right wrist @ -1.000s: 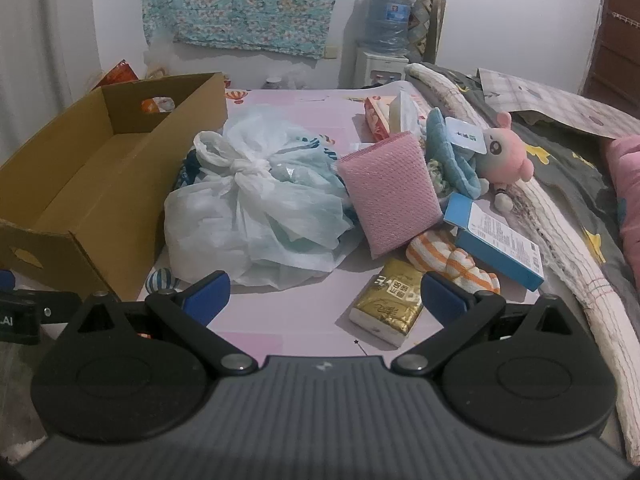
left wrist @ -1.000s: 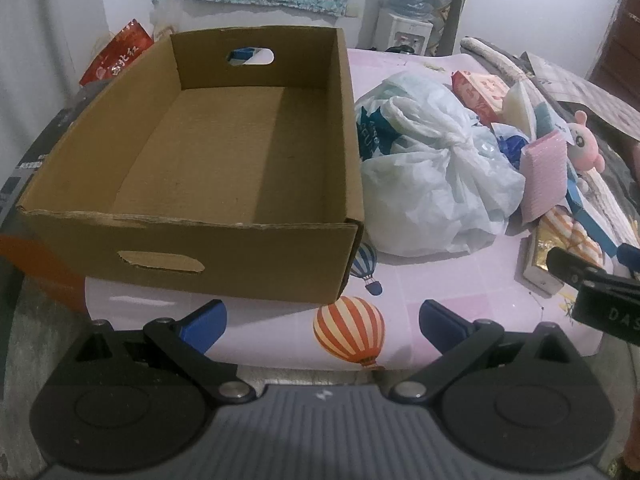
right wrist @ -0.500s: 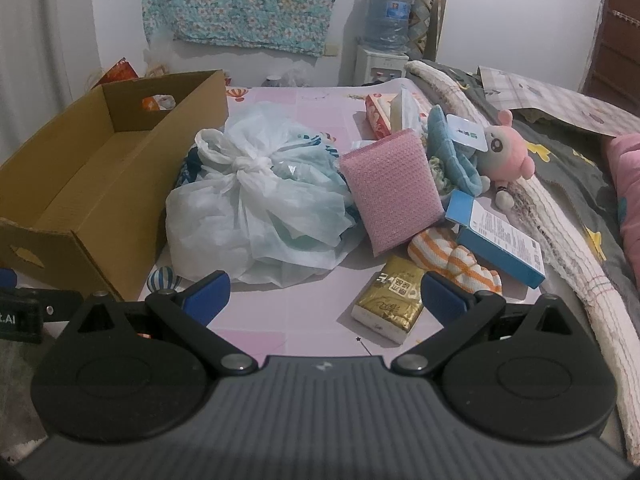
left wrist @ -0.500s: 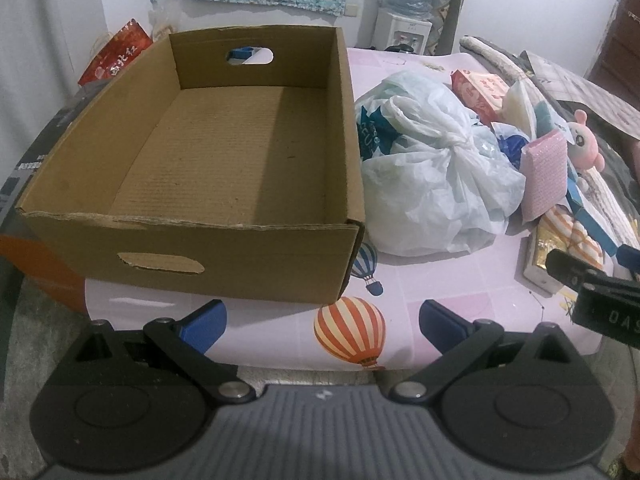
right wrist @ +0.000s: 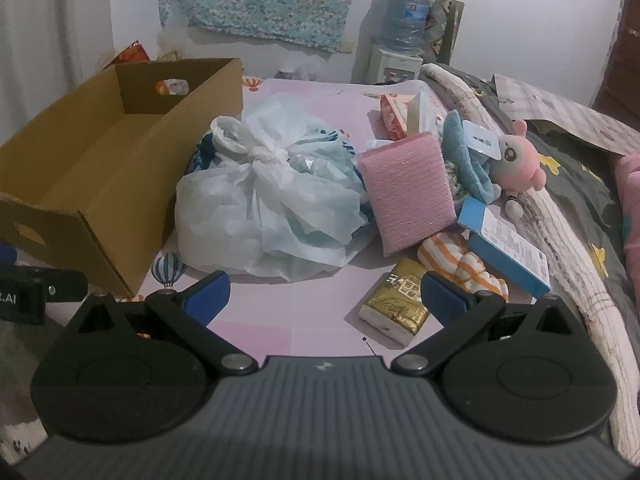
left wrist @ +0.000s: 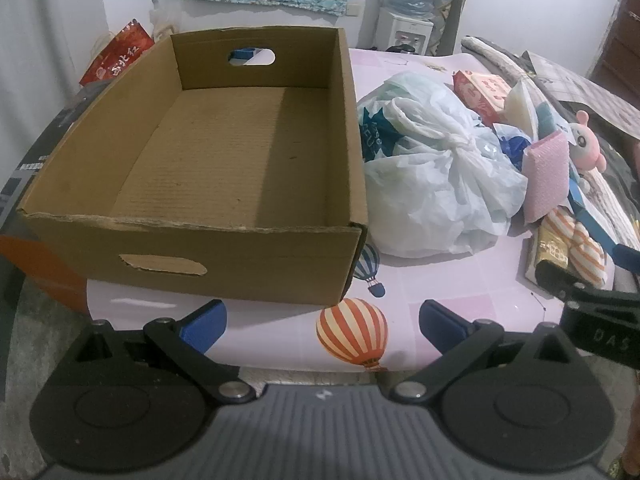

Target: Organize soft objects

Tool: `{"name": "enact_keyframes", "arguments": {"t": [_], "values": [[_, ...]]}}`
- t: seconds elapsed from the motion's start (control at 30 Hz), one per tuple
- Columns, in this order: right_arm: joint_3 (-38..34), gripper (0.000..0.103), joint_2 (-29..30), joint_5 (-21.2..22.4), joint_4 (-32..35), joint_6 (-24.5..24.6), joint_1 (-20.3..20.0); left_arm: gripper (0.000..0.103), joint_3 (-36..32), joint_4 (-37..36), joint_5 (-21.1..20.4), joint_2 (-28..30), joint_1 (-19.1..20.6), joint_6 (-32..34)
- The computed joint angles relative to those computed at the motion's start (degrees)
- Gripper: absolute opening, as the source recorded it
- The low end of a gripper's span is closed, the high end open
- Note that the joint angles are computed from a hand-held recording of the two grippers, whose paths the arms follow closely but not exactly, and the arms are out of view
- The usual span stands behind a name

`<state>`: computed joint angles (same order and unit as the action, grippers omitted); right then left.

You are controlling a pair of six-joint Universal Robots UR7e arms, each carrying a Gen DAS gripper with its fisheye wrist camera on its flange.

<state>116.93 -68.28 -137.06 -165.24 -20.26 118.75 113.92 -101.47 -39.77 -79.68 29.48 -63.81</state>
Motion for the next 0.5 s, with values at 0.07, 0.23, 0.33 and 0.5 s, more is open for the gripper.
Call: {"name": "enact_keyframes", "arguments": {"t": [0.07,0.23,0.33,0.5], "values": [[-0.2,0.102,0.0,0.2,0.8,0.4,0.0,0.103,0.0,0.1,0.0,0.0,0.0,-0.1],[-0.5,0.102,-0.6,1.7,3.5,2.7,-0.3,0.103,0.0,0.1,-0.1,0.0,0.0,-0.2],[-0.5,0.102,-0.5,1.7,3.2,2.6,-0.2,0.103,-0.1,0.2,-0.1,0.0,0.0,-0.2],[-0.6,0.102,-0.5,1.8,3.4,2.8,-0.3,0.103,-0.2,0.3,-0.1,0.0,0.0,-0.1]]}}
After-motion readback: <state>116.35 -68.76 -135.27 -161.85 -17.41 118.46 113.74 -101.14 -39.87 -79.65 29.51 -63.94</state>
